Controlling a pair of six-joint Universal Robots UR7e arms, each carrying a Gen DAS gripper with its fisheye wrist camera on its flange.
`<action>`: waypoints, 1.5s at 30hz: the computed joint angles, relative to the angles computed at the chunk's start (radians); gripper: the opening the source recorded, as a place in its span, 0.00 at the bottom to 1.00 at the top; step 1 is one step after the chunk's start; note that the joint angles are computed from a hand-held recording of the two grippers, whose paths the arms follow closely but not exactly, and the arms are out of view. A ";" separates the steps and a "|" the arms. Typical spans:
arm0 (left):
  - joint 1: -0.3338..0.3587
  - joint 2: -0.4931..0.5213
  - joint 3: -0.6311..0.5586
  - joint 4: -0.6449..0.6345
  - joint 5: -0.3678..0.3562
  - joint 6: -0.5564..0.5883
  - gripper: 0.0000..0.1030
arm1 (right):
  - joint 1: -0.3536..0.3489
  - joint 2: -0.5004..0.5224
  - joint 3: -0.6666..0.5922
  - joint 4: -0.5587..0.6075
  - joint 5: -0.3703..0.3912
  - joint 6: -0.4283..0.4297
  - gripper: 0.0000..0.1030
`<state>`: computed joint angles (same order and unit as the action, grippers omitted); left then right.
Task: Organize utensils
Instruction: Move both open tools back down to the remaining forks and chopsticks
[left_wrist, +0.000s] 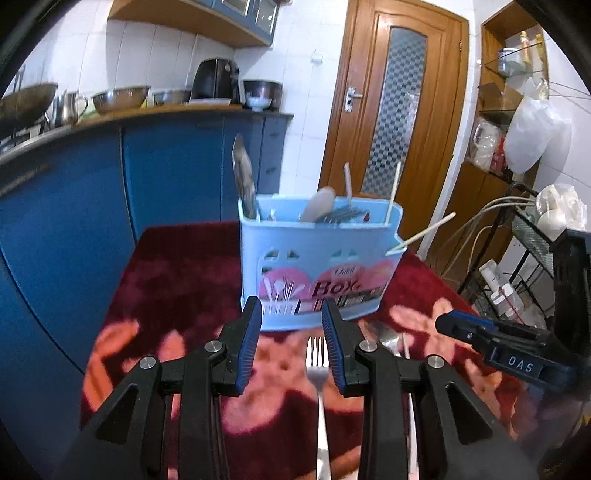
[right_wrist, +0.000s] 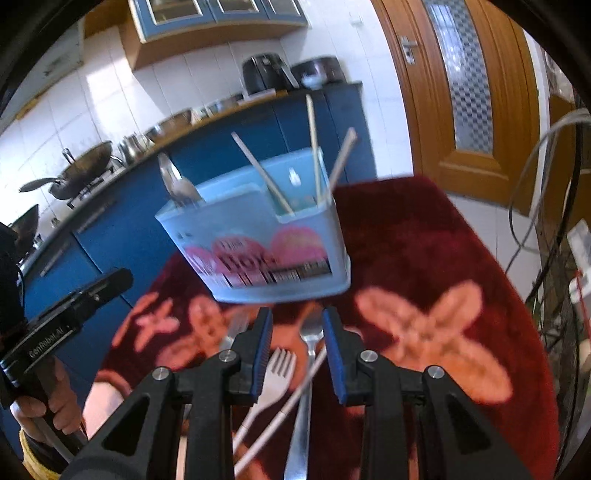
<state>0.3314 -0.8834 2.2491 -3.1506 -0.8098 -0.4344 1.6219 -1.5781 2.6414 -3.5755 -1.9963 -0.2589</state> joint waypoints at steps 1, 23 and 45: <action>0.008 0.005 0.000 0.008 -0.007 -0.013 0.33 | -0.013 0.001 0.003 0.005 0.005 0.006 0.30; 0.087 0.085 -0.046 0.103 -0.092 -0.055 0.33 | -0.187 0.037 -0.012 0.082 0.150 0.085 0.13; 0.095 0.138 -0.110 0.169 -0.266 -0.046 0.33 | -0.197 -0.053 0.041 0.026 0.216 0.036 0.06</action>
